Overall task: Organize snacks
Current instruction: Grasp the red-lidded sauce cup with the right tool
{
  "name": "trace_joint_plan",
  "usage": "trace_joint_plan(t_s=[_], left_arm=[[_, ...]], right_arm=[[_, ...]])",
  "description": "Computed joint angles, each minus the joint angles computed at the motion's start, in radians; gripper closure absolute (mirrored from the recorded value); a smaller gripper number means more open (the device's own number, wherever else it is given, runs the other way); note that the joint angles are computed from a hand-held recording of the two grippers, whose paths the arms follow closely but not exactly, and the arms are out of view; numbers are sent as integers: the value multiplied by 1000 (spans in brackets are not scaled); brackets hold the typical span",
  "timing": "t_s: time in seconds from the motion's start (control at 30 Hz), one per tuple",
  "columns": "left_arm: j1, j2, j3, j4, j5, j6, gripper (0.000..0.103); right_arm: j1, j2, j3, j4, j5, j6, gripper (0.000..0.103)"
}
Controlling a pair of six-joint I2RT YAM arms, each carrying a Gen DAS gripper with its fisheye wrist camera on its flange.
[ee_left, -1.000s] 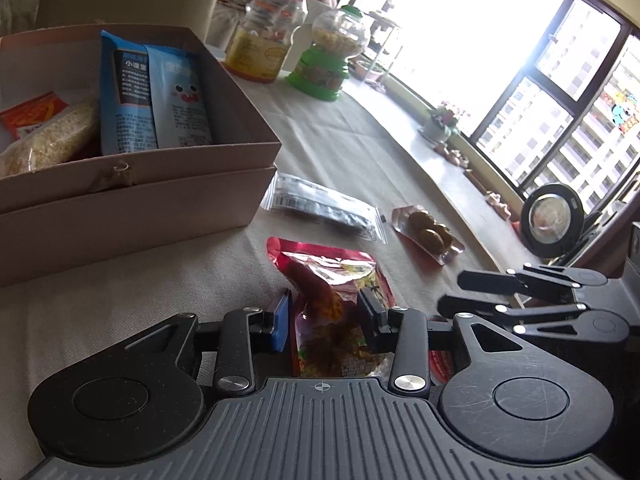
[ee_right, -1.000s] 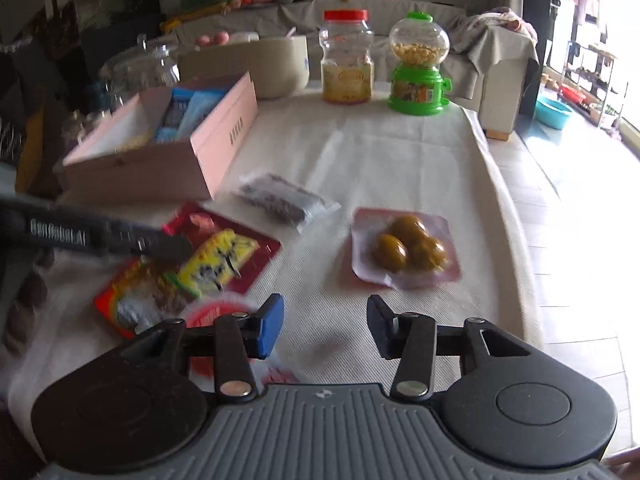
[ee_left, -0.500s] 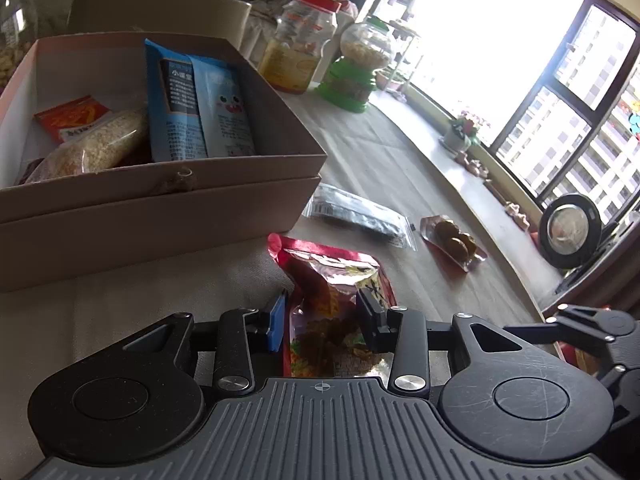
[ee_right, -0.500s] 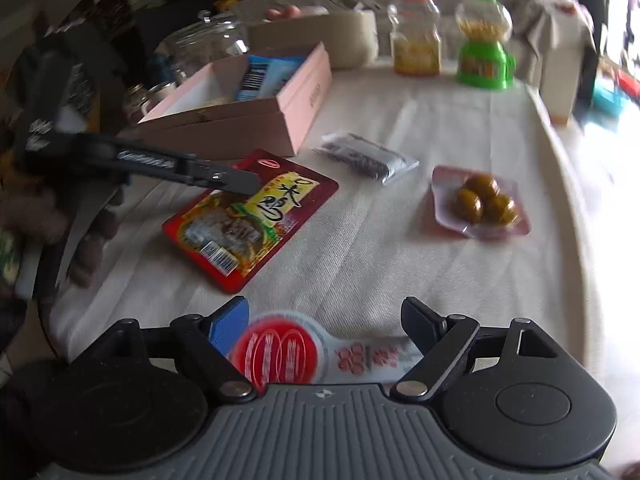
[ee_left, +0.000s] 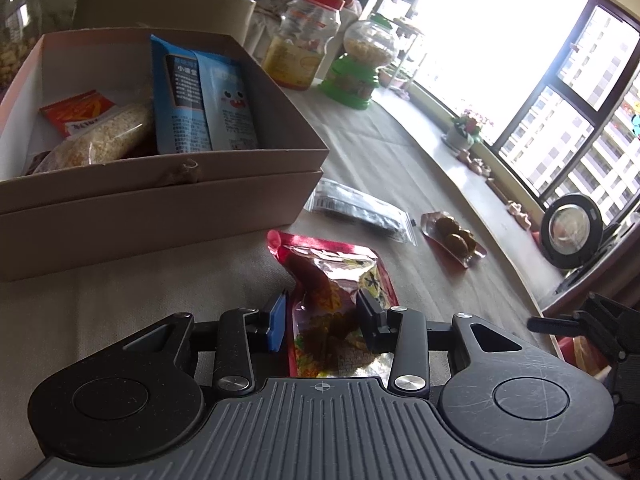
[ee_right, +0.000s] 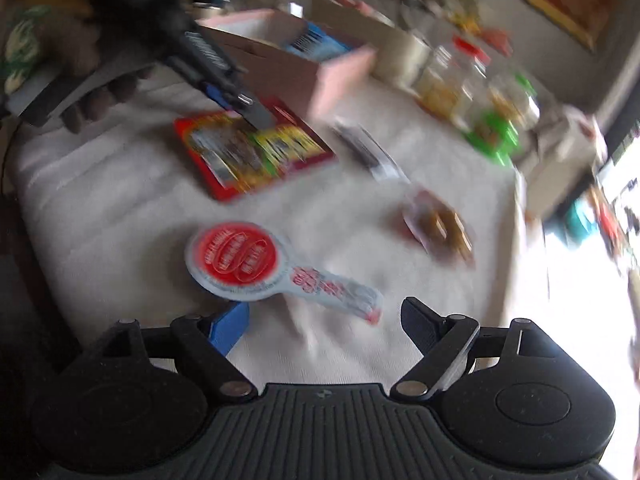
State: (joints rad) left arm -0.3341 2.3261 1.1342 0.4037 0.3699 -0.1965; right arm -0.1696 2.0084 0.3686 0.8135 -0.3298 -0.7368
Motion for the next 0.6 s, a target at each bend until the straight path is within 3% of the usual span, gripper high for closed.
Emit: trace_joint_plan(t_s=[0.2, 0.27, 0.33, 0.4, 0.53, 0.57, 0.6], left_arm=[[20, -10, -19, 11, -14, -10, 59], [26, -12, -21, 12, -17, -11, 59], [32, -11, -20, 12, -13, -11, 60], [36, -3, -12, 13, -3, -13, 60], [36, 2, -5, 18, -2, -20, 61], [35, -2, -9, 16, -6, -17, 62], [34, -9, -17, 15, -13, -12, 62]], right_arm=[[5, 110, 335, -319, -98, 235, 19], [-20, 128, 372, -352, -145, 289, 23], [-39, 114, 343, -340, -170, 264, 46], [-48, 92, 322, -360, -184, 242, 54], [-65, 22, 314, -540, -294, 143, 52], [-52, 4, 287, -503, -284, 143, 48], [-27, -7, 246, -413, -246, 150, 35]])
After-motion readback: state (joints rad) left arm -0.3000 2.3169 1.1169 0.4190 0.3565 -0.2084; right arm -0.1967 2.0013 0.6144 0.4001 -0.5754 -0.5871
